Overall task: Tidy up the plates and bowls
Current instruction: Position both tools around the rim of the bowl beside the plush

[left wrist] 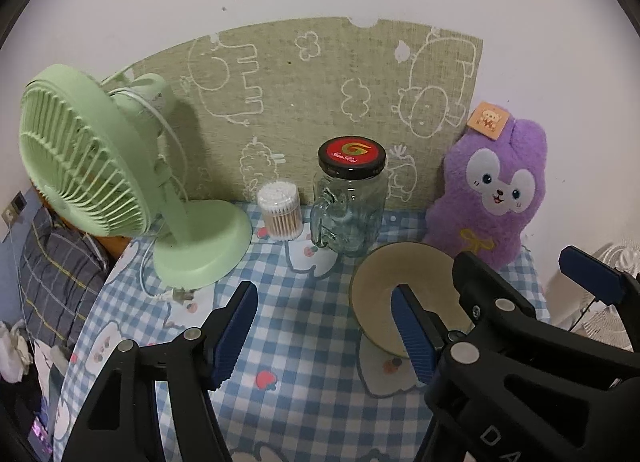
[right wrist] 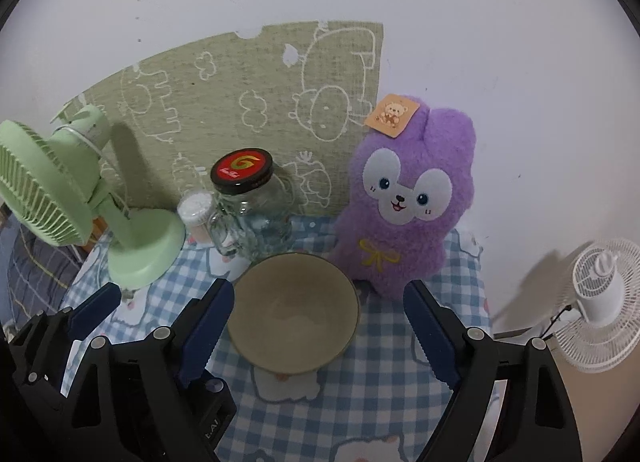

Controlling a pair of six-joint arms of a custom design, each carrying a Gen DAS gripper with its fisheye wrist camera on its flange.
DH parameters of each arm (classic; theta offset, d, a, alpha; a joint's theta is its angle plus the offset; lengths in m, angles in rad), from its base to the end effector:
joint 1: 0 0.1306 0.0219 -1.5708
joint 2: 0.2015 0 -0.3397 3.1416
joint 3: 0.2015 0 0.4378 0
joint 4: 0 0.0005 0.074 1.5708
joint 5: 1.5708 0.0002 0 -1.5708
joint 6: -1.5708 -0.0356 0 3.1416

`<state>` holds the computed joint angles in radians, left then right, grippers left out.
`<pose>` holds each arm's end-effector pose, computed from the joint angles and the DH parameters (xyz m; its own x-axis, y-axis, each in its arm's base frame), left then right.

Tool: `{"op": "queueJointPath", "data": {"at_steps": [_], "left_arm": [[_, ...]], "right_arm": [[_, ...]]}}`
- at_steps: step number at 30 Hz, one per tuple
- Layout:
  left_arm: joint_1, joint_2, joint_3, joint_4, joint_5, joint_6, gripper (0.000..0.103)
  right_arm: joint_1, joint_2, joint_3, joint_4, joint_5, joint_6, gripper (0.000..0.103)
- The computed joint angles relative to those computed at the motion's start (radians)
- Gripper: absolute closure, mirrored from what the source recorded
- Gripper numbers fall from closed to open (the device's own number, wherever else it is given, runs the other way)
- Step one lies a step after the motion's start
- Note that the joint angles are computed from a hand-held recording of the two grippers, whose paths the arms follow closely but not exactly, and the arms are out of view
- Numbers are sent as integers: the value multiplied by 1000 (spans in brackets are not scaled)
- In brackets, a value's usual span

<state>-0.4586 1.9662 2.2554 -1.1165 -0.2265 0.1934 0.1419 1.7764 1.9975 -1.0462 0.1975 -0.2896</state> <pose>0.6363 -0.3058 0.4563 -0.7045 0.1389 -0.6960 0.1627 0.9861 0.0321 0.6517 0.0855 0.4584 -0.6989 0.1830 -0.6914 0.2011 0.9780 0.0556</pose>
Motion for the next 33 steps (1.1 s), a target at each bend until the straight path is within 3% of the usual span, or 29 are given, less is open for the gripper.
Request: {"op": "queueJointPath", "data": {"at_steps": [15,24,33], "left_arm": [[-8,179,163,-33,18,-8,32],[-5,264,246,-71,32,-3,51],[-3,339,335,-123,59,-5,72]], "right_arm": [[-48,99,18,39,-31,-22,26],[-63,163,58,26,-53,-44,36],[-73,196,75,-8,-82,-66,57]]}}
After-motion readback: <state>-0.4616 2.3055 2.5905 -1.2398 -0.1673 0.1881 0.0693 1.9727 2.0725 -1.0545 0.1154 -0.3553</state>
